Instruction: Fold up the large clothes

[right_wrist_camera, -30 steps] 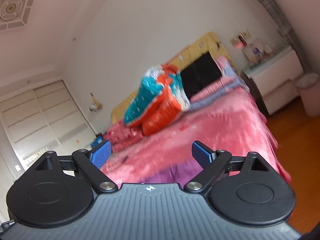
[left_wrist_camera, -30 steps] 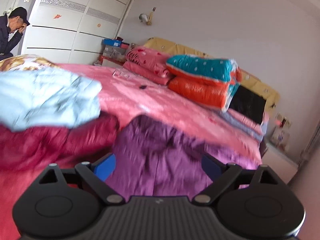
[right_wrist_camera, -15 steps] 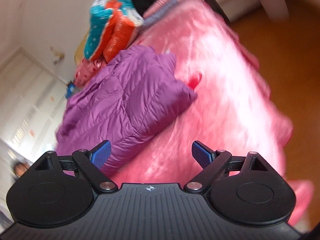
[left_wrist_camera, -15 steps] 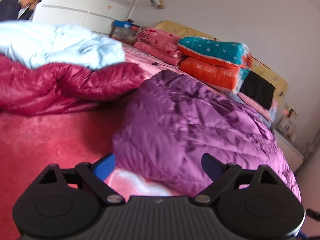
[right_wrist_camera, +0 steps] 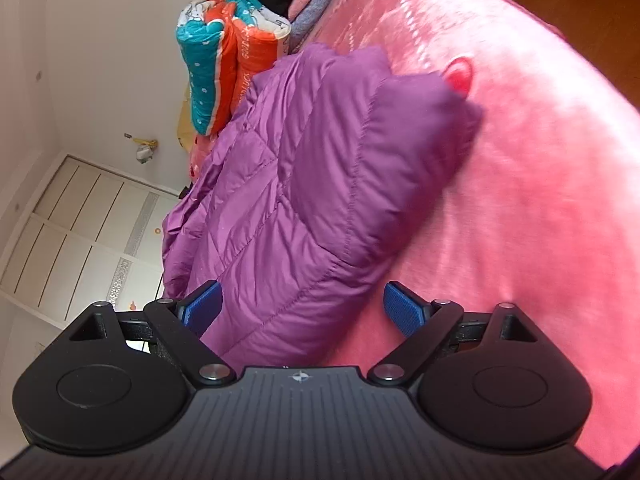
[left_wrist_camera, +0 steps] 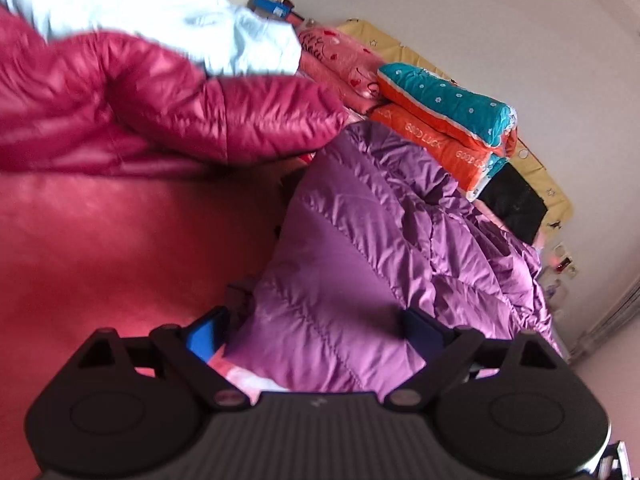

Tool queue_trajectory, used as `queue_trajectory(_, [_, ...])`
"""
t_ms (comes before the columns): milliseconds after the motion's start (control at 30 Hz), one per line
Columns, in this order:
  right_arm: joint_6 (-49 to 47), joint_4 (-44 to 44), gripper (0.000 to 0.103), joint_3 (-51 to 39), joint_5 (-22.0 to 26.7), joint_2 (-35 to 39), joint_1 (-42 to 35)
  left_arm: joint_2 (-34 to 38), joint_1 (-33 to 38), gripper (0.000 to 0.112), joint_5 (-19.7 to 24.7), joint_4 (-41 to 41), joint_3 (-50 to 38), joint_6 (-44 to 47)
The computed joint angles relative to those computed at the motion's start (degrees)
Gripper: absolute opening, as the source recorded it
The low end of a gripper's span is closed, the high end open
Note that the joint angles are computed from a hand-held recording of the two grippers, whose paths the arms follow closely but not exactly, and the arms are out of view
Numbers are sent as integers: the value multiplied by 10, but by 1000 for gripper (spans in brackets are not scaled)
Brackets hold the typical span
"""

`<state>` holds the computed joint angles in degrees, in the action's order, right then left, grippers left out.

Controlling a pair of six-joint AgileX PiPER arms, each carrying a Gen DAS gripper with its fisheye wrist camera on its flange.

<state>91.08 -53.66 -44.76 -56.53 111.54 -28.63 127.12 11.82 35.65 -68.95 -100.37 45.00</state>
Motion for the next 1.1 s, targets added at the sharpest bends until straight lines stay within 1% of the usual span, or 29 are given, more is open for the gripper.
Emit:
queue_trajectory(67, [-6, 23, 103, -13, 16, 5, 17, 17, 0, 98, 11, -7, -18, -6])
queue_trajectory(167, [-12, 44, 103, -34, 40, 14, 31, 42, -1, 98, 36, -17, -48, -17])
queue_trajectory(233, [-10, 59, 103, -50, 58, 21, 42, 53, -3, 98, 45, -19, -63, -21])
queue_trajectory(300, [-4, 76, 103, -61, 79, 24, 57, 59, -5, 95, 48, -23, -69, -23])
queue_trajectory(367, [-6, 85, 103, -52, 94, 11, 62, 62, -6, 83, 49, -27, -72, -24])
queue_trajectory(400, [-7, 86, 99, -52, 111, 4, 67, 62, -4, 79, 52, -36, -67, -17])
queue_trajectory(433, [-8, 85, 94, -51, 127, -3, 72, 61, -2, 69, 57, -47, -62, -10])
queue_trajectory(467, [-9, 85, 85, -50, 136, -7, 74, 59, -1, 60, 61, -56, -57, -2])
queue_trajectory(500, [-6, 85, 75, -46, 137, -10, 75, 56, -1, 56, 61, -64, -50, 7])
queue_trajectory(533, [0, 86, 71, -49, 145, -13, 79, 49, -3, 49, 57, -76, -38, 22])
queue_trajectory(567, [4, 84, 64, -48, 155, -20, 82, 40, -4, 43, 53, -86, -24, 39])
queue_trajectory(667, [18, 69, 53, -54, 207, -49, 98, 19, -8, 35, 43, -98, 3, 57])
queue_trajectory(700, [22, 61, 49, -56, 219, -57, 100, 15, -8, 34, 42, -101, 8, 56])
queue_trajectory(767, [22, 49, 45, -47, 240, -80, 105, 8, -5, 30, 48, -107, 16, 49])
queue_trajectory(867, [32, 23, 42, -33, 254, -107, 105, -10, 4, 28, 60, -110, 35, 59])
queue_trajectory(1000, [61, -13, 40, -19, 250, -127, 94, -46, 24, 27, 89, -126, 84, 96])
queue_trajectory(1100, [102, -61, 39, -5, 251, -150, 78, -75, 32, 27, 104, -119, 117, 114])
